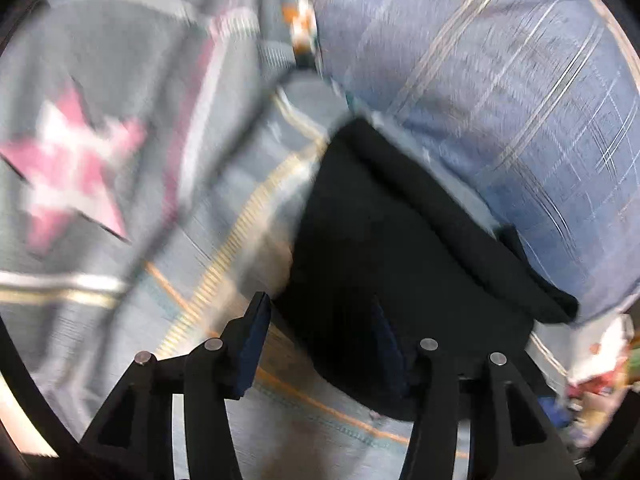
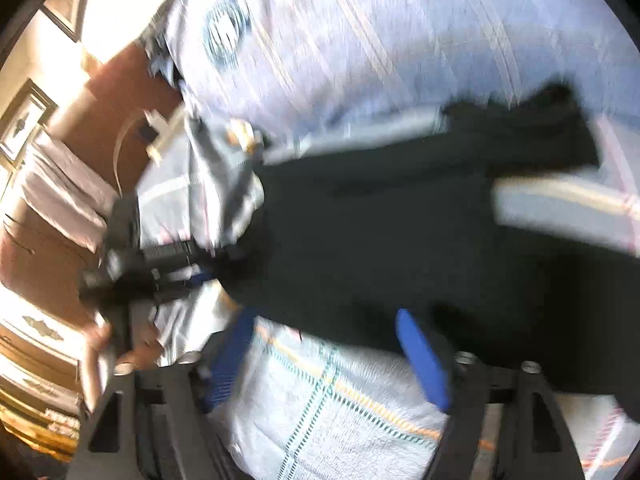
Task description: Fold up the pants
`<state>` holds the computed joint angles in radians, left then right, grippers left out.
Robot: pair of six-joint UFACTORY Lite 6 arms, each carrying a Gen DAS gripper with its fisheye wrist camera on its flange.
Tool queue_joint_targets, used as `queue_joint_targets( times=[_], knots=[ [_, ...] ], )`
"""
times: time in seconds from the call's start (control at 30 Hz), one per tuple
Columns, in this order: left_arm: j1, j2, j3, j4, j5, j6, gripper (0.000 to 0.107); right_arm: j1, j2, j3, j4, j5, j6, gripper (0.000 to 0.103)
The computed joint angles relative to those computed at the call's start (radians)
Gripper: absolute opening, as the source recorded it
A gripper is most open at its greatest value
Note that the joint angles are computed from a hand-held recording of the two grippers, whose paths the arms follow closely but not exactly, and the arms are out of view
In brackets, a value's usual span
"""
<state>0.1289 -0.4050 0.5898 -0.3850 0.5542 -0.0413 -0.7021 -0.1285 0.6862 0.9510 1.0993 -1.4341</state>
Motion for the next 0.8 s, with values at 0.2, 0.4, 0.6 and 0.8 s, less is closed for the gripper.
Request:
queue_joint_targets(
  times=[0.2,0.4,0.6,0.8],
  knots=[
    [-0.055,-0.142,0.023,0.190,0.011,-0.153,0.064,-0.014,0.055,0.200,0.003,-0.007,0.077,0.090],
    [-0.077,-0.013,0.245,0.023,0.175,-0.005,0.067,0.062,0.217,0.388,0.008,-0.141,0.152,0.090],
    [-0.093,0.199,0.495,0.217,0.306,-0.104,0.072,0.113,0.415,0.653,-0.066,-0.190,0.321,0.090],
    [0.238,0.096,0.227,0.055,0.274,0.107,0.072,0.110,0.508,0.750,-0.035,-0.185,0.319,0.090]
  ],
)
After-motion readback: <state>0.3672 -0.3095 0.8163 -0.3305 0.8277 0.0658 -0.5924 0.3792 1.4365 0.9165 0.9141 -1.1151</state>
